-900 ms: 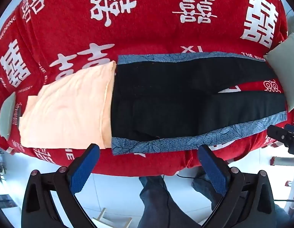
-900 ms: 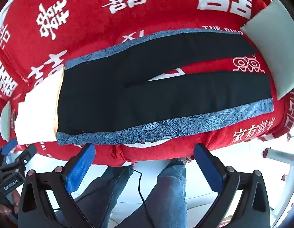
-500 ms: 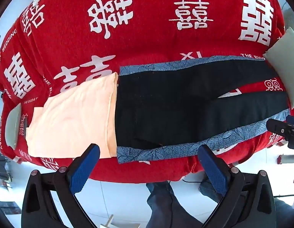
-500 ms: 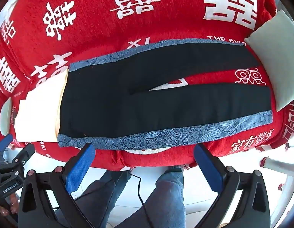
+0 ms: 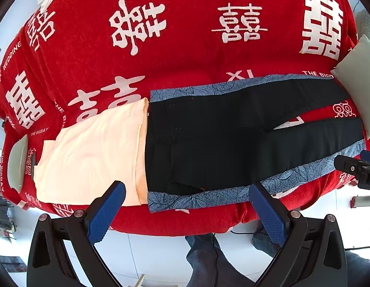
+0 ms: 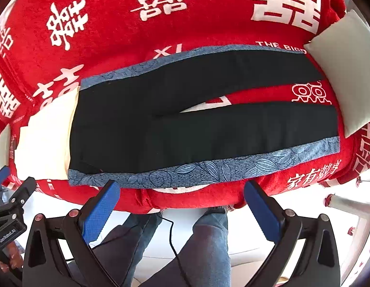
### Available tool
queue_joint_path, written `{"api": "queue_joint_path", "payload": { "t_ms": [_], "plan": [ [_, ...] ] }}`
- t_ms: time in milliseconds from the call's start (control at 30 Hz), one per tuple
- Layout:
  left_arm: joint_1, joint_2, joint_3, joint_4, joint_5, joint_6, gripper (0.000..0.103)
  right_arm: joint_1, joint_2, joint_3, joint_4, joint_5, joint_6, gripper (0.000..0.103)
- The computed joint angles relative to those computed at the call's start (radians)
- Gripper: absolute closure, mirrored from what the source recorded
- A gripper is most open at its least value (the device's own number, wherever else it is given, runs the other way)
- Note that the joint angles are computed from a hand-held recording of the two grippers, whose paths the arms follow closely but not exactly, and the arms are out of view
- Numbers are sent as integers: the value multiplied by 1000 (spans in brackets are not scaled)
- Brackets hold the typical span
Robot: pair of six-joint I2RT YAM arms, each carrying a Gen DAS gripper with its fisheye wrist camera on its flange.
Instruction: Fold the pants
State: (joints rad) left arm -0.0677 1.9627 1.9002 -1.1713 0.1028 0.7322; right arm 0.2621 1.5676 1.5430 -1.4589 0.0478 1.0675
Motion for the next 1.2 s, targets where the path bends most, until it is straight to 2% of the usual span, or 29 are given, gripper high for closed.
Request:
{"api": "queue_joint_path", "payload": {
  "t_ms": [600, 1200],
  "plan": [
    [-8, 36, 50, -16, -5, -12, 0, -1, 29, 30, -28, 15, -11, 0],
    [-14, 18, 23, -5, -6, -9, 0, -2, 41, 58, -49, 35, -32, 0]
  ]
}}
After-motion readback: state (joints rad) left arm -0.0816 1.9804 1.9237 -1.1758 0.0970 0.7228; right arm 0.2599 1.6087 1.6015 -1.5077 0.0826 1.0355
